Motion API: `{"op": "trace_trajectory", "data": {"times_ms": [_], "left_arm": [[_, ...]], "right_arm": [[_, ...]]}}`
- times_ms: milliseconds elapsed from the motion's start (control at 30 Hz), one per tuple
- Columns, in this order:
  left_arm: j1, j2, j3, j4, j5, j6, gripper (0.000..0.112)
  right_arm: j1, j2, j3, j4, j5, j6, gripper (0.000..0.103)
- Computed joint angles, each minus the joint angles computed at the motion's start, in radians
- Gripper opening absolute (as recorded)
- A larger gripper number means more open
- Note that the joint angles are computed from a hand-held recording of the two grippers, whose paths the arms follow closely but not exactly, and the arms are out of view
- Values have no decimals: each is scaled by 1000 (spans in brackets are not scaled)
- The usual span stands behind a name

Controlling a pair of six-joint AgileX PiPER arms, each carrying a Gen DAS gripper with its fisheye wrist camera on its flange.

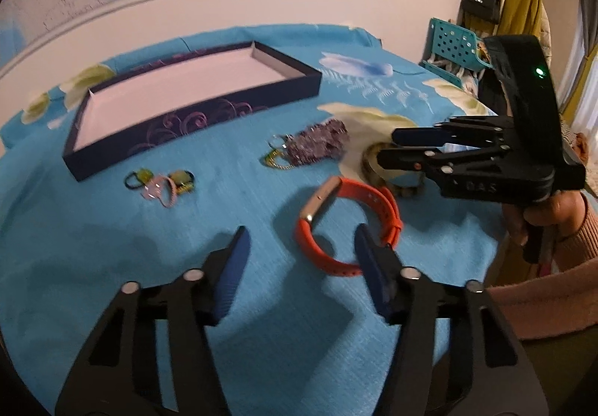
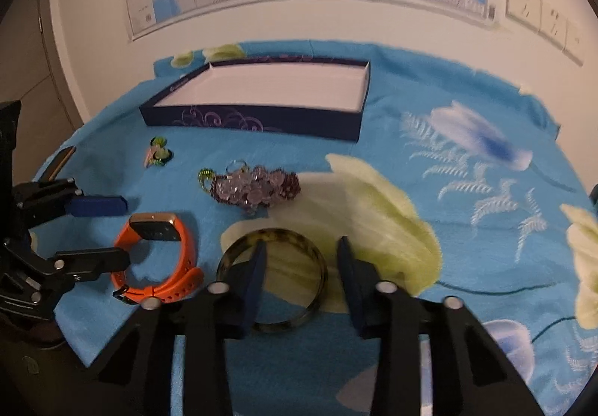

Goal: Organize jewelry
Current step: 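Grasp the orange watch band with the left tool while the right tool grasps the tortoiseshell bangle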

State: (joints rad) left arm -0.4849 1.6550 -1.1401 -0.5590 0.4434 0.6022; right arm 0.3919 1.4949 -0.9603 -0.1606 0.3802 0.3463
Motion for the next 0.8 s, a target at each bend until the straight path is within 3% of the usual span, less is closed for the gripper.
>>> {"op": "trace_trajectory", "data": {"times_ms": [100, 167, 267, 400, 567, 800], "left_arm": [[9, 25, -23, -36, 45, 25, 36], [8, 34, -33, -29, 51, 14, 33], [20, 52, -63, -31, 77, -5, 14], [24, 59, -83, 23, 77, -53, 14], [65, 55, -101, 12, 80, -28, 14], [131, 58, -224, 93, 100, -56, 14]], "right_arm": [[4, 1, -4, -23, 13, 5, 23], [11, 4, -12, -38, 23, 11, 10], [12, 6, -21, -15, 33, -23, 6], [5, 0, -21, 28, 26, -63, 6], [-33, -31, -28, 189, 1, -203, 6], [-77, 24, -161, 373, -11, -393, 6]]}}
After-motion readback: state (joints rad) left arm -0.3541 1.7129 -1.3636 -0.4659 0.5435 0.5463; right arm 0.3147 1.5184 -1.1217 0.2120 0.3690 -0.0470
